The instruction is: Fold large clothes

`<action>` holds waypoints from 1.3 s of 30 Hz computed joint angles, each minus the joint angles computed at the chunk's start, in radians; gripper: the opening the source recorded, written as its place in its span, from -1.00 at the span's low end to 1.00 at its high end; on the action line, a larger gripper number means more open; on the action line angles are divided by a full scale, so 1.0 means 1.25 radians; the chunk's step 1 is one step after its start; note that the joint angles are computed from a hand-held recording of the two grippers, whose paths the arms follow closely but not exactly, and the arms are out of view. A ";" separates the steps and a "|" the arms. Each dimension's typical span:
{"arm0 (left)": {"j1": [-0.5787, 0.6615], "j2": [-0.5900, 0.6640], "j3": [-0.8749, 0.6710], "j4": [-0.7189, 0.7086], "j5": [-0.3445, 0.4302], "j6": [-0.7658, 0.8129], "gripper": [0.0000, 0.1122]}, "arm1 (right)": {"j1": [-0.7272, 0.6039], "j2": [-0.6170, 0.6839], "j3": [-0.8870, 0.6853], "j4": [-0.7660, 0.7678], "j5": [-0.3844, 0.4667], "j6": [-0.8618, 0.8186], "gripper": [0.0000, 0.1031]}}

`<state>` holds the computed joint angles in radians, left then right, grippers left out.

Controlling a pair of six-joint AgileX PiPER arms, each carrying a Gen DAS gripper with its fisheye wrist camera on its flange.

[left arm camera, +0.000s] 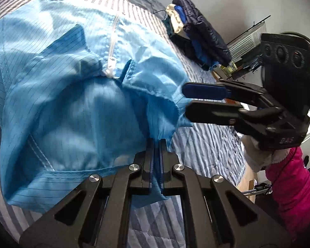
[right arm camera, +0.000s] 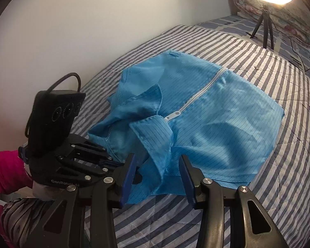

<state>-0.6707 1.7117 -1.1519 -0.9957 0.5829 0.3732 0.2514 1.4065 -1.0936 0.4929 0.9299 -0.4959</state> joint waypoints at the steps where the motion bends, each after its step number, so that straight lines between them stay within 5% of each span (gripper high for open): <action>1: -0.005 -0.004 0.003 0.000 -0.006 0.006 -0.98 | 0.005 0.003 -0.001 0.000 -0.002 -0.001 -0.14; 11: -0.026 -0.029 0.019 0.045 -0.037 -0.008 -1.00 | 0.089 0.057 -0.038 -0.134 -0.036 0.090 -0.07; 14: -0.026 -0.036 0.028 0.035 -0.041 -0.002 -1.00 | 0.101 0.060 -0.044 -0.155 -0.036 0.101 0.14; 19: -0.032 -0.031 0.022 0.041 -0.051 -0.006 -1.00 | 0.143 0.089 -0.067 -0.211 -0.034 0.127 0.20; 22: -0.038 -0.032 0.023 0.061 -0.055 -0.018 -1.00 | 0.146 0.084 -0.073 -0.269 -0.048 0.179 0.15; 26: -0.039 -0.029 0.021 0.064 -0.053 -0.021 -1.00 | 0.035 0.079 -0.078 -0.148 -0.045 0.130 -0.27; 29: -0.041 -0.026 0.020 0.076 -0.053 -0.024 -1.00 | 0.022 0.081 -0.067 -0.191 -0.067 0.168 -0.36; 39: 0.001 -0.106 0.036 0.159 0.006 -0.073 -0.94 | 0.003 0.084 -0.014 -0.230 -0.135 0.219 -0.38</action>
<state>-0.6699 1.5797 -1.1063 -0.7970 0.5901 0.2819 0.2546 1.5119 -1.1111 0.2053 0.7614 -0.2223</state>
